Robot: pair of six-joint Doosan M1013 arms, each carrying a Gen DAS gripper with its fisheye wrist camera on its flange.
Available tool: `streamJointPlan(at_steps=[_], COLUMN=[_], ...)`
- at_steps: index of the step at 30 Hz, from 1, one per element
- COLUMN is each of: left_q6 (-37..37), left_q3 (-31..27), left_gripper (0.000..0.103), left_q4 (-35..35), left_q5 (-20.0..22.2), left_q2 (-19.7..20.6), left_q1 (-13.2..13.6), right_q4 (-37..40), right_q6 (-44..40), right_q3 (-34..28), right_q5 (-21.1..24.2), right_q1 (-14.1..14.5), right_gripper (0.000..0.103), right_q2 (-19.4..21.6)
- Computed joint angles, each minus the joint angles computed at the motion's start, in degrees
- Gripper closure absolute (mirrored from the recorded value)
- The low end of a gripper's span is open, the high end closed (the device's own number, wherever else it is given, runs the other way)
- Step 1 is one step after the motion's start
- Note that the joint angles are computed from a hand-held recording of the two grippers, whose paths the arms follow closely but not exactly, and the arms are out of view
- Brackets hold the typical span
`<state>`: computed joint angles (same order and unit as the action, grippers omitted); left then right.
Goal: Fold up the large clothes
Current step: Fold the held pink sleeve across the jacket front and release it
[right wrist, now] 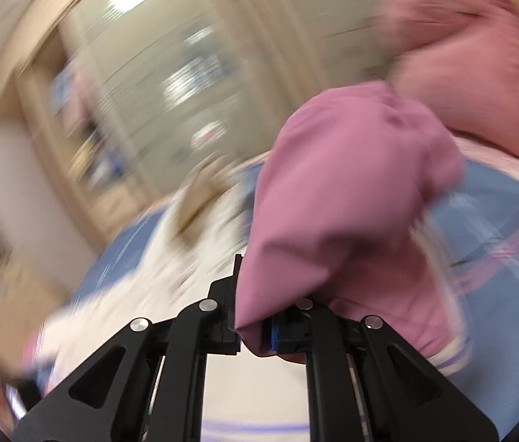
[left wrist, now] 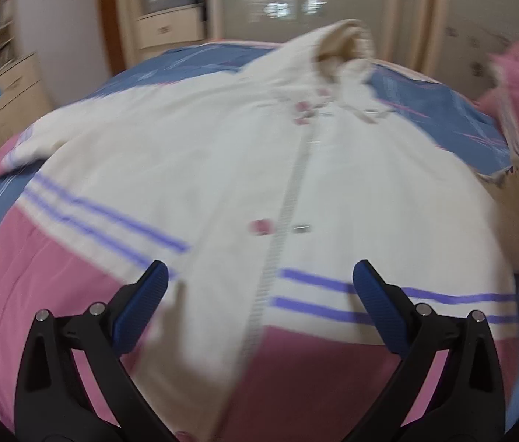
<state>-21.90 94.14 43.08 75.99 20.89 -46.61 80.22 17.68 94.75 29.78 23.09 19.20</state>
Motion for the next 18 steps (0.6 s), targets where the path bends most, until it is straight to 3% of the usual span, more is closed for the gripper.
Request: streamJointPlan(at_steps=[2, 4, 6, 7, 8, 10, 12, 13, 14, 16, 18], left_q6=[-2.70, -4.77, -6.77, -7.52, -7.84, -6.37, -4.97, -5.29, -5.79, -6.29, -6.60], left_q3=[0.89, 1.62, 2.77, 3.17, 3.22, 2.87, 3.07, 3.36, 3.35, 3.26, 3.86], left_gripper=[0.002, 0.002, 0.002, 0.002, 0.002, 0.002, 0.002, 0.002, 0.002, 0.002, 0.002], left_q4=[-1.81, -3.19, -3.75, -3.55, -3.37, -4.28, -4.07, -3.11, -1.95, 0.00, 0.96], left_q5=[1.80, 2.85, 2.05, 1.67, 1.50, 0.77, -2.04, -2.95, -3.15, -3.10, -5.86], left_q2=[-0.57, -1.02, -1.91, -2.29, -2.51, -2.65, -3.26, -3.59, -3.69, -3.81, -4.35], left_q1=[0.35, 0.55, 0.63, 0.55, 0.51, 0.78, 0.91, 0.69, 0.28, -0.40, -0.45], right_q4=[-2.17, 0.45, 2.54, 5.46, 11.18, 19.44, 23.62, 24.90, 25.55, 23.18, 16.72], right_q6=[-4.24, -8.79, -11.92, -15.30, -20.93, -28.23, -28.60, -27.50, -24.75, -17.60, -6.87], right_q3=[0.21, 0.47, 0.69, 1.25, 2.58, 4.50, 5.01, 5.09, 4.71, 2.87, 0.99], right_q5=[5.66, 13.78, 18.35, 19.84, 21.57, 25.81, 29.63, 29.70, 26.92, 17.91, 5.40], right_q1=[1.50, 1.22, 0.75, 0.30, -0.44, -1.99, -4.02, -5.16, -5.69, -5.77, -4.99], right_gripper=[0.092, 0.089, 0.062, 0.026, 0.014, 0.013, 0.007, 0.004, 0.004, 0.004, 0.004], right_q2=[-0.17, 0.02, -0.09, -0.40, -0.94, -1.60, -1.53, -1.21, -1.03, -0.39, 0.21])
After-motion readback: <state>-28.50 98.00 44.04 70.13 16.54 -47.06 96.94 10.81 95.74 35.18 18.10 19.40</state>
